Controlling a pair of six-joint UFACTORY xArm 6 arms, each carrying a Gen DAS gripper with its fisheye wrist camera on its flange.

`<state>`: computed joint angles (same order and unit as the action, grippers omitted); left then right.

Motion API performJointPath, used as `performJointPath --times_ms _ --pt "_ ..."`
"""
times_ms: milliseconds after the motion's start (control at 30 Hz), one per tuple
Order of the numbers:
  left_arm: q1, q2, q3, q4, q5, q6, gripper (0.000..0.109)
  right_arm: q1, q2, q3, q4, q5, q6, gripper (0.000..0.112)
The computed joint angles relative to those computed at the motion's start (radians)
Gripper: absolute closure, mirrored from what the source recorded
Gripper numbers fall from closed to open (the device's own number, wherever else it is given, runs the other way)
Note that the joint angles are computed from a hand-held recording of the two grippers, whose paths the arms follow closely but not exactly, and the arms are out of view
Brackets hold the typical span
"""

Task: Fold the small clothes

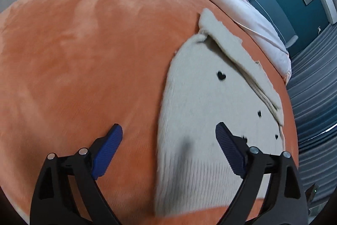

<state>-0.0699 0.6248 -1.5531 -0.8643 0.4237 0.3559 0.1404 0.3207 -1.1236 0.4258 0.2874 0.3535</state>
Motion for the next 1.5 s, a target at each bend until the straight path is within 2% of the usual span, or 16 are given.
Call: performJointPath --times_ms 100,200,367,400,433,467,500,533,567,767,900,1000,1167,1333,1433,1500 --pt "-0.01 -0.084 0.123 -0.125 -0.005 0.082 0.015 0.064 -0.024 0.048 0.241 -0.053 -0.153 0.044" --pt "-0.026 -0.095 0.142 -0.241 -0.028 0.114 0.011 0.112 0.037 -0.023 0.31 -0.102 -0.178 0.043" --pt "-0.038 -0.062 0.086 -0.23 0.006 0.033 0.013 0.133 0.134 -0.129 0.188 -0.147 -0.008 0.042" --pt "-0.037 -0.053 0.071 -0.214 0.022 0.017 0.023 0.128 0.145 -0.141 0.14 -0.15 0.044 0.043" --pt "-0.035 -0.042 0.051 -0.161 0.046 -0.026 0.043 0.126 0.147 -0.143 0.122 -0.154 0.065 0.045" --pt "-0.032 -0.032 0.034 -0.14 0.074 -0.041 0.053 0.122 0.153 -0.154 0.114 -0.15 0.072 0.058" --pt "-0.024 -0.017 0.008 -0.119 0.118 -0.06 0.077 0.112 0.158 -0.168 0.08 -0.126 0.1 0.066" --pt "-0.014 -0.004 -0.015 -0.113 0.163 -0.075 0.099 0.104 0.161 -0.181 0.052 -0.1 0.126 0.088" --pt "-0.009 -0.006 -0.017 -0.113 0.179 -0.087 0.099 0.098 0.163 -0.194 0.051 -0.083 0.128 0.104" --pt "0.017 -0.16 0.112 -0.183 0.183 0.036 0.101 0.118 0.014 -0.081 0.112 -0.218 -0.038 0.106" --pt "0.051 -0.264 0.21 -0.196 0.241 0.107 0.102 0.12 -0.112 0.025 0.133 -0.195 -0.131 0.107" --pt "0.073 -0.354 0.306 -0.136 0.289 0.122 0.102 0.116 -0.224 0.126 0.176 -0.117 -0.205 0.107" --pt "0.119 -0.574 0.545 0.027 0.4 0.135 0.102 0.116 -0.438 0.315 0.069 0.136 -0.22 0.107" --pt "0.179 -0.804 0.728 0.189 0.552 0.09 0.102 0.147 -0.687 0.469 0.074 0.402 -0.268 0.107" --pt "0.215 -0.86 0.719 0.151 0.602 0.064 0.102 0.14 -0.768 0.485 0.093 0.432 -0.301 0.107" --pt "0.205 -0.818 0.647 0.09 0.569 0.09 0.102 0.1 -0.759 0.446 0.136 0.357 -0.366 0.107"
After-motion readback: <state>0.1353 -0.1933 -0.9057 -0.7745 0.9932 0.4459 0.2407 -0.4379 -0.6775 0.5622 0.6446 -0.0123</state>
